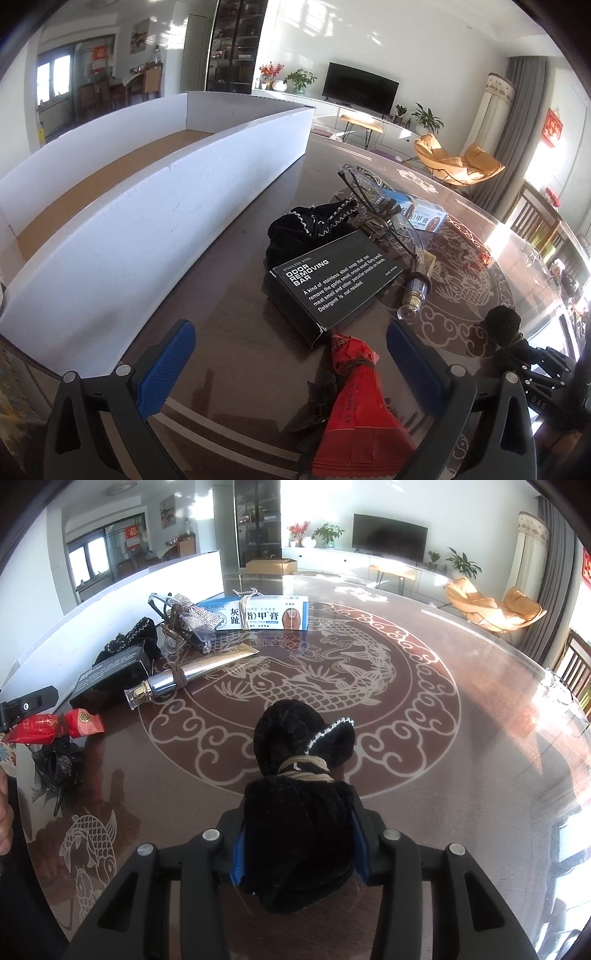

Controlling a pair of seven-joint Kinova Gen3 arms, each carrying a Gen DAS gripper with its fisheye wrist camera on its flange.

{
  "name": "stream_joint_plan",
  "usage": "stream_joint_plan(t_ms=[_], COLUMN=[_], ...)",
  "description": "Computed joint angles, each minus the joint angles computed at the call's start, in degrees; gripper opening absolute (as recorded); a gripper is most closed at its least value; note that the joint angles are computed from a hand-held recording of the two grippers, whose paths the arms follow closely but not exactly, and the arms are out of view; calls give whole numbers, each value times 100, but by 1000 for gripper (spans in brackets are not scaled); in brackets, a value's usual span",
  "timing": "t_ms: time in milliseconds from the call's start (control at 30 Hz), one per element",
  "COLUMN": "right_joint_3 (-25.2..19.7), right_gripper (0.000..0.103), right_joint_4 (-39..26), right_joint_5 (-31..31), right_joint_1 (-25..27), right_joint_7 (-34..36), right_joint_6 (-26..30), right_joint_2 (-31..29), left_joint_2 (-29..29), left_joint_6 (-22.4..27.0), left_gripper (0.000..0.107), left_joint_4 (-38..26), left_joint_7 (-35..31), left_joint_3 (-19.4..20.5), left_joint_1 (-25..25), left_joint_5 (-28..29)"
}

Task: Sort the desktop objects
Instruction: 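Grasp the black odor removing bar box with the left gripper while the right holds the pouch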

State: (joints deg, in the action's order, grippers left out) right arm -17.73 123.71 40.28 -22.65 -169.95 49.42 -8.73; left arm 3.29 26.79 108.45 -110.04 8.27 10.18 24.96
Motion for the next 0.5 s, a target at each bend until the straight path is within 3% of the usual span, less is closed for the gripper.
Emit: stream_joint_plan(t_ms=[233, 367, 500], right_joint_3=[-2, -6, -13], right_gripper=[45, 46, 46], right_joint_4=[7, 9, 11], right_joint_5=[-11, -12, -11], right_joint_1=[12, 19, 17], right_joint_7=[17, 19, 12], right_joint_6=[-12, -18, -16], right_joint_2=[-12, -13, -12], left_joint_2=[701, 1306, 1735], left_joint_6=[401, 1292, 1983], left_gripper=[103, 103, 103], left_joint_4=[-960, -1780, -2329], left_joint_7=[-461, -937, -1047], left_joint_3=[140, 391, 236], left_joint_1=[355, 232, 561], left_joint_5=[-1223, -1497, -1728])
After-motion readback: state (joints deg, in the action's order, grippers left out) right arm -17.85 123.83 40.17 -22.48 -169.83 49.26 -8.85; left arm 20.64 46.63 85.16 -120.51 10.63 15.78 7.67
